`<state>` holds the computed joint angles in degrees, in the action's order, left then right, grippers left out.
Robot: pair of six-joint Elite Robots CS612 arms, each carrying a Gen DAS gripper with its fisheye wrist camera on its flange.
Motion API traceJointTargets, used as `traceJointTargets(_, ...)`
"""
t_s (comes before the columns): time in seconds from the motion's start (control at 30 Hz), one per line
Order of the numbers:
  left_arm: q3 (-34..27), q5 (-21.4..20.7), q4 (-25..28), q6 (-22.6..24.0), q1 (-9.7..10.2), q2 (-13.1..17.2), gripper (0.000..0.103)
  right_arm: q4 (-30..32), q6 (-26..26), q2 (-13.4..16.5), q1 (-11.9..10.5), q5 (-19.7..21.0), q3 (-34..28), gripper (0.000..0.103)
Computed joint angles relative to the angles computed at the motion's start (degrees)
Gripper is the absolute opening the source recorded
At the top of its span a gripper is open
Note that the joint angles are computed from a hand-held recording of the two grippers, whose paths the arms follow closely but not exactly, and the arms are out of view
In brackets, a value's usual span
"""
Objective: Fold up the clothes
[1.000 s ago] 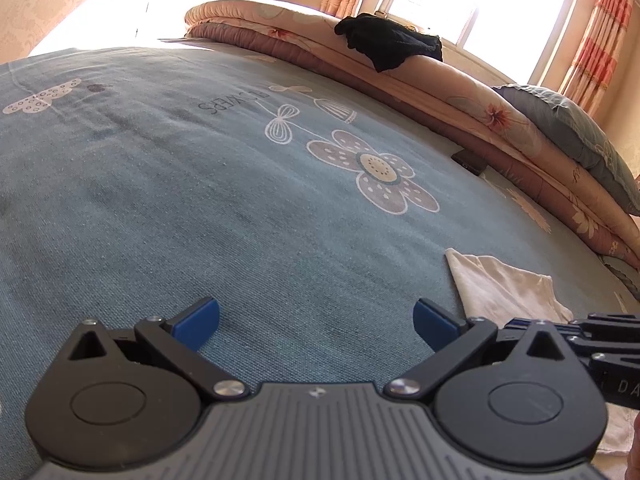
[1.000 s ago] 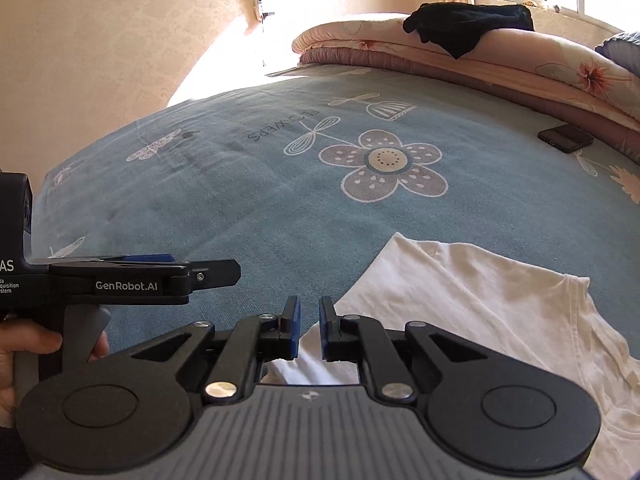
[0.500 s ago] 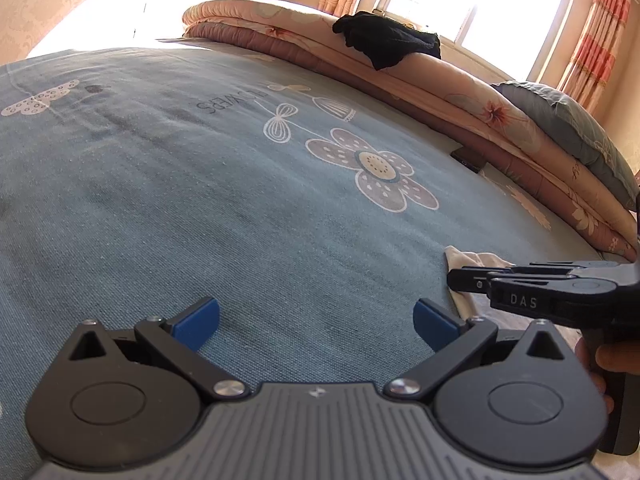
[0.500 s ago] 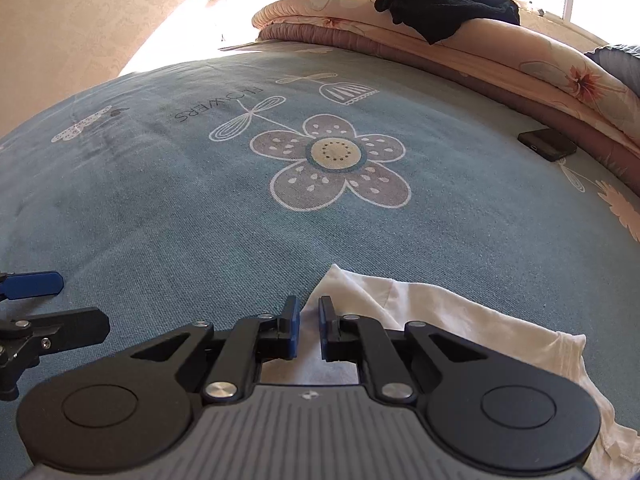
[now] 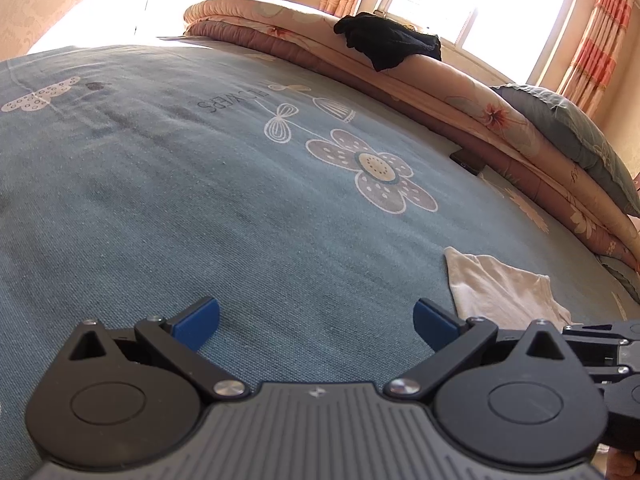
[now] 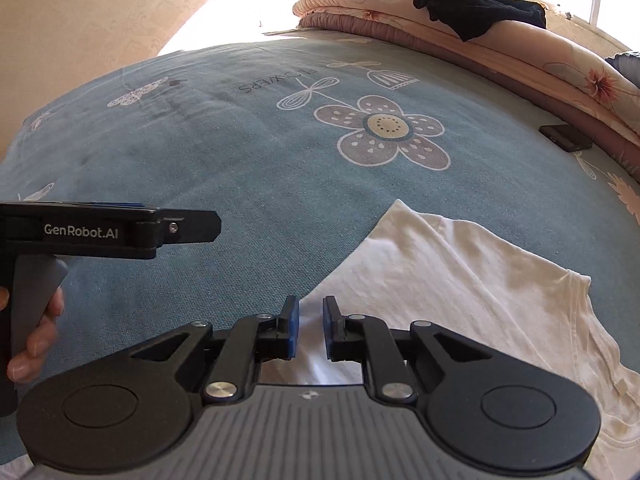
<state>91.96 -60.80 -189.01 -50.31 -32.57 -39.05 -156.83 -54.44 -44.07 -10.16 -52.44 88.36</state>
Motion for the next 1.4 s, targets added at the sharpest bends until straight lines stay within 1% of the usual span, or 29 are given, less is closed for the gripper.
traceJointTargets(0.07, 0.0, 0.1, 0.1, 0.1, -0.02, 0.0, 0.103, 6.9, -4.1, -0.9, -0.4, 5.4, -0.1, 0.016)
traceJointTargets(0.1, 0.0, 0.1, 0.2, 0.1, -0.04, 0.0, 0.103, 7.6, -5.4, -1.5, -0.6, 6.4, 0.0, 0.017)
traceJointTargets(0.13, 0.0, 0.1, 0.3, 0.2, -0.05, 0.0, 0.103, 6.8, -6.0, -1.9, -0.8, 7.4, 0.5, 0.017)
traceJointTargets(0.2, -0.1, 0.1, 0.4, 0.2, -0.04, -0.1, 0.103, 2.3, -3.4, -2.4, -1.1, 6.3, 1.0, 0.021)
traceJointTargets(0.3, -0.1, 0.0, 0.3, 0.3, -0.03, -0.1, 0.103, 0.9, 2.4, -2.1, -2.0, 3.4, -0.1, 0.021)
traceJointTargets(0.37, 0.0, -0.2, -0.1, 0.4, -0.01, -0.1, 0.103, 0.2, 3.8, -1.9, -2.5, 1.0, -0.1, 0.021)
traceJointTargets(0.47, 0.0, -0.3, -0.2, 0.6, -0.03, -0.1, 0.103, 2.2, 2.1, -1.9, -2.9, -0.8, 0.6, 0.021)
traceJointTargets(0.57, -0.1, -0.3, -0.1, 0.8, -0.04, -0.1, 0.103, 5.0, -1.8, -2.1, -2.4, -1.1, 1.8, 0.021)
traceJointTargets(0.6, -0.2, -0.4, -0.1, 0.9, -0.05, 0.0, 0.103, 5.9, -3.1, -2.2, -2.1, -1.3, 2.1, 0.025)
traceJointTargets(0.67, -0.2, -0.3, 0.1, 1.1, -0.07, 0.0, 0.103, 5.2, -6.1, -2.7, -2.1, 0.6, 3.4, 0.027)
traceJointTargets(0.7, -0.2, -0.2, 0.1, 1.1, -0.09, 0.0, 0.103, 7.2, -7.1, -3.0, -2.2, 2.4, 3.3, 0.027)
traceJointTargets(0.73, -0.2, -0.2, 0.1, 1.1, -0.09, 0.0, 0.103, 8.3, -6.7, -3.1, -2.4, 3.7, 3.1, 0.027)
traceJointTargets(0.77, -0.2, -0.1, 0.1, 1.0, -0.09, 0.0, 0.103, 8.0, -5.8, -3.2, -2.4, 4.0, 3.1, 0.027)
traceJointTargets(0.83, -0.2, -0.3, 0.1, 1.0, -0.06, 0.0, 0.103, 5.2, -3.9, -3.3, -2.4, 3.4, 3.4, 0.027)
traceJointTargets(0.87, -0.3, -0.3, 0.2, 1.0, -0.06, 0.0, 0.103, 4.8, -2.8, -3.3, -2.5, 3.1, 3.3, 0.027)
traceJointTargets(0.97, -0.2, -0.5, -0.1, 1.2, -0.08, -0.1, 0.103, 5.9, 0.4, -3.0, -2.6, 0.5, 2.3, 0.027)
traceJointTargets(1.03, -0.1, -0.8, -0.5, 1.5, -0.13, -0.2, 0.103, 7.3, 3.0, -3.1, -3.4, 1.2, 1.8, 0.027)
traceJointTargets(1.07, -0.1, -0.4, -0.5, 1.8, -0.28, -0.3, 0.103, 7.9, 4.3, -3.1, -3.8, 1.6, 1.5, 0.029)
traceJointTargets(1.1, -0.1, -0.1, -0.5, 2.3, -0.43, -0.5, 0.103, 7.8, 6.6, -3.3, -4.5, 2.3, 1.3, 0.035)
traceJointTargets(1.13, -0.1, 0.6, -0.7, 3.2, -0.7, -0.7, 0.103, 7.0, 9.0, -3.4, -5.2, 3.3, 1.2, 0.037)
traceJointTargets(1.17, -0.1, 1.1, -0.9, 4.2, -0.96, -0.8, 0.103, 6.5, 11.1, -3.5, -5.9, 4.2, 1.1, 0.042)
traceJointTargets(1.23, -0.3, 1.8, -2.5, 7.2, -1.54, -0.9, 0.103, 8.7, 15.2, -3.5, -7.5, 6.2, 0.1, 0.048)
traceJointTargets(1.3, -0.7, 0.7, -4.3, 9.6, -1.84, -0.7, 0.103, 12.6, 18.9, -3.0, -9.0, 9.0, -1.1, 0.056)
traceJointTargets(1.33, -1.0, -0.2, -5.1, 10.7, -1.92, -0.6, 0.103, 14.5, 20.7, -2.6, -9.7, 10.4, -1.7, 0.058)
traceJointTargets(1.37, -1.4, -1.8, -6.1, 11.6, -1.93, -0.4, 0.103, 16.8, 22.7, -1.9, -10.4, 12.4, -2.4, 0.061)
traceJointTargets(1.4, -1.7, -3.4, -7.2, 12.4, -1.93, -0.2, 0.103, 18.6, 24.7, -1.1, -10.9, 14.1, -2.9, 0.062)
